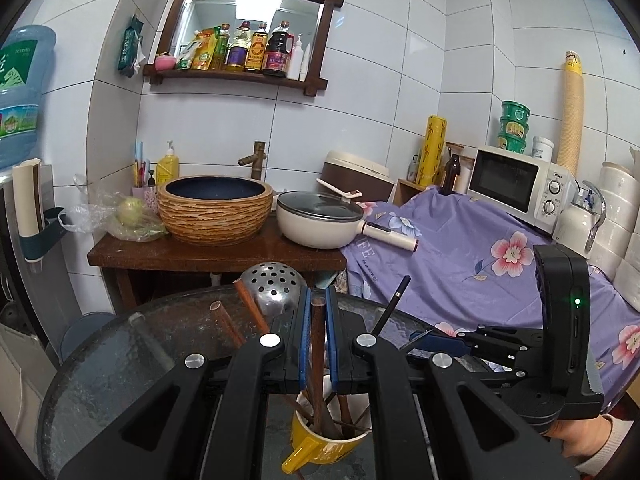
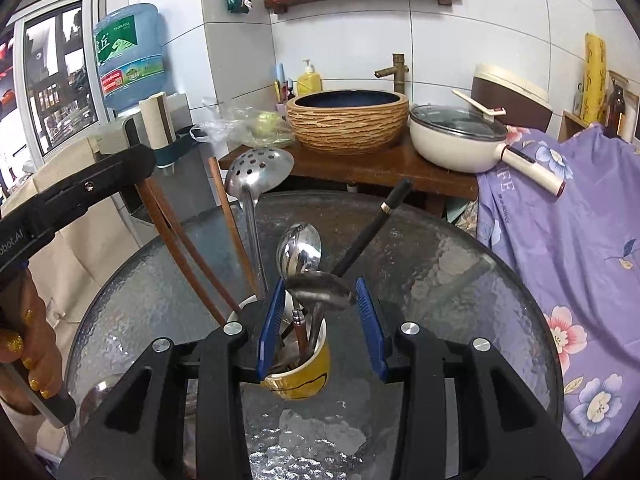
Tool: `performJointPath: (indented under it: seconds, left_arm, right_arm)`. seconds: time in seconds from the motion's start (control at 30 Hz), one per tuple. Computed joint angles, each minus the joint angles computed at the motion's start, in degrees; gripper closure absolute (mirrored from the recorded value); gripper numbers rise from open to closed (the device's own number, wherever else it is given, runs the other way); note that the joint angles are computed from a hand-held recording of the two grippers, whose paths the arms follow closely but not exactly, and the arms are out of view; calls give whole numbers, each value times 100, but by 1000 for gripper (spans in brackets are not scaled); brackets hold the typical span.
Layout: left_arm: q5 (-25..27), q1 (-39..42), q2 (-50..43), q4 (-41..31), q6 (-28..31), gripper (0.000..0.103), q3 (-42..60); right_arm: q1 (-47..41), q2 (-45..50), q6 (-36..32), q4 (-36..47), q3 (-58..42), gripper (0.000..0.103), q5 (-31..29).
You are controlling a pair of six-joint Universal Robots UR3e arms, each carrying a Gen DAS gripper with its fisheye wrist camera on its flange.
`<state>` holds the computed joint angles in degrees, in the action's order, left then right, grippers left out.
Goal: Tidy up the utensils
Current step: 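Lower the chopstick into the mug with the left tool while the right tool drops the spoon in, then move the left tool down to the last wooden chopstick on the table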
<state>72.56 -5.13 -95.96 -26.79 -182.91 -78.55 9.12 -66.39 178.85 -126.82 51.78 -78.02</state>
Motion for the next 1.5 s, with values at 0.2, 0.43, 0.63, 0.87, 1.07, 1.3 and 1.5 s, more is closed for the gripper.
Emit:
performJointPath:
  seconds: [0.2, 0.43, 0.63, 0.87, 1.07, 1.3, 1.5]
  left_arm:
    - [-40, 112, 201, 195, -20, 75, -347]
    - [-601, 805, 1199, 756, -391, 41, -1600]
    - [-939, 1489, 2503, 572, -348, 23, -2905]
    - [-931, 1831, 4046, -468, 492, 12, -4129]
    - [-49, 949, 4710, -1068, 806, 12, -4795]
    - [1466, -1159, 4258, -543, 324, 12, -5311]
    - [2020, -2069, 3511, -277, 58, 31, -5382]
  right_arm:
    - [-138, -258, 223, -394, 445, 42, 118]
    - [-461, -1188, 379, -996, 1652, 41, 393]
    - [-678, -2422, 423, -1751, 3405, 40, 398]
    - [-305, -3553, 103, -2123, 5043, 40, -145]
    - [369, -3863, 129, -2371, 5773, 40, -812]
    - [429, -4157, 465, -2437, 6469, 40, -536]
    - [675, -4345, 548, -2639, 6909, 40, -934]
